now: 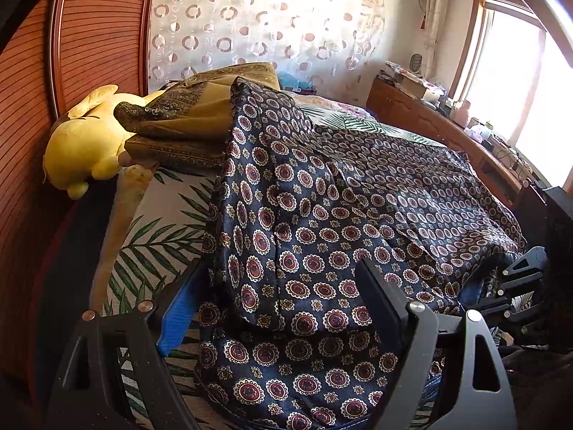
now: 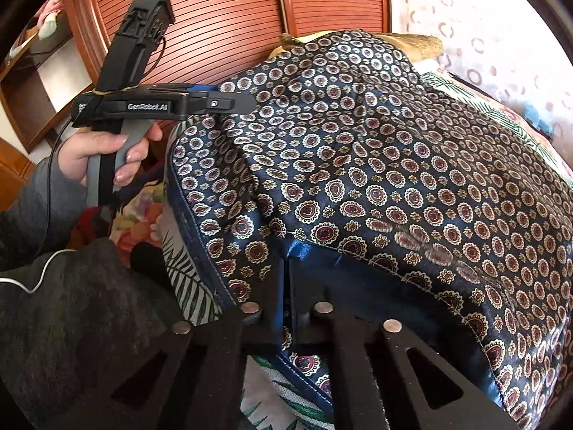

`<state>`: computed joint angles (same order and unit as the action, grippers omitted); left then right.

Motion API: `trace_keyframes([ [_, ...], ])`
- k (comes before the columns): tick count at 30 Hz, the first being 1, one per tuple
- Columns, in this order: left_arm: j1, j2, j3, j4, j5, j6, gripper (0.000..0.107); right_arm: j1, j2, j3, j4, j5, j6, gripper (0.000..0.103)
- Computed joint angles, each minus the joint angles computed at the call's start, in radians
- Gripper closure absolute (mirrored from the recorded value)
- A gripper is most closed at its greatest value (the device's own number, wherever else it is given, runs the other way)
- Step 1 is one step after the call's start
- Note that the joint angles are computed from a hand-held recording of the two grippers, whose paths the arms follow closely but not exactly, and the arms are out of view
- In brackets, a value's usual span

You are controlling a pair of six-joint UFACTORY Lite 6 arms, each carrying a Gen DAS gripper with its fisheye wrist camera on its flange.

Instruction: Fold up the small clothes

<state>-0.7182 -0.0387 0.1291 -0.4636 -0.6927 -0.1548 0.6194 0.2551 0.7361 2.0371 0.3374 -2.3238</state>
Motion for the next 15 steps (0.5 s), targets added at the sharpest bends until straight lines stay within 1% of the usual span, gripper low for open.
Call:
trace_keyframes([
  [2, -0.001, -0.005, -0.001, -0.006, 0.002, 0.005, 0.023, -0.012, -0.011, -0.013, -0.040, 0.027, 0.035, 0.102],
  [6, 0.007, -0.025, -0.009, -0.011, 0.008, 0.013, 0.023, -0.064, -0.044, -0.025, -0.196, 0.134, 0.192, 0.102],
  [10, 0.020, -0.046, -0.018, -0.015, 0.013, 0.017, 0.023, -0.068, -0.083, -0.038, -0.187, 0.141, 0.206, 0.101],
  [11, 0.027, -0.047, -0.020, -0.008, 0.012, 0.015, 0.023, -0.072, -0.090, -0.040, -0.181, 0.144, 0.206, 0.099],
  [12, 0.034, -0.049, -0.022, -0.003, 0.012, 0.013, 0.023, -0.075, -0.100, -0.046, -0.158, 0.138, 0.189, 0.094],
  [13, 0.045, -0.050, -0.024, 0.008, 0.011, 0.009, 0.023, -0.089, -0.111, -0.049, -0.152, 0.133, 0.182, 0.085],
  [15, 0.059, -0.051, -0.030, 0.022, 0.006, 0.000, 0.023, -0.121, -0.139, -0.069, -0.107, 0.139, 0.138, 0.078],
])
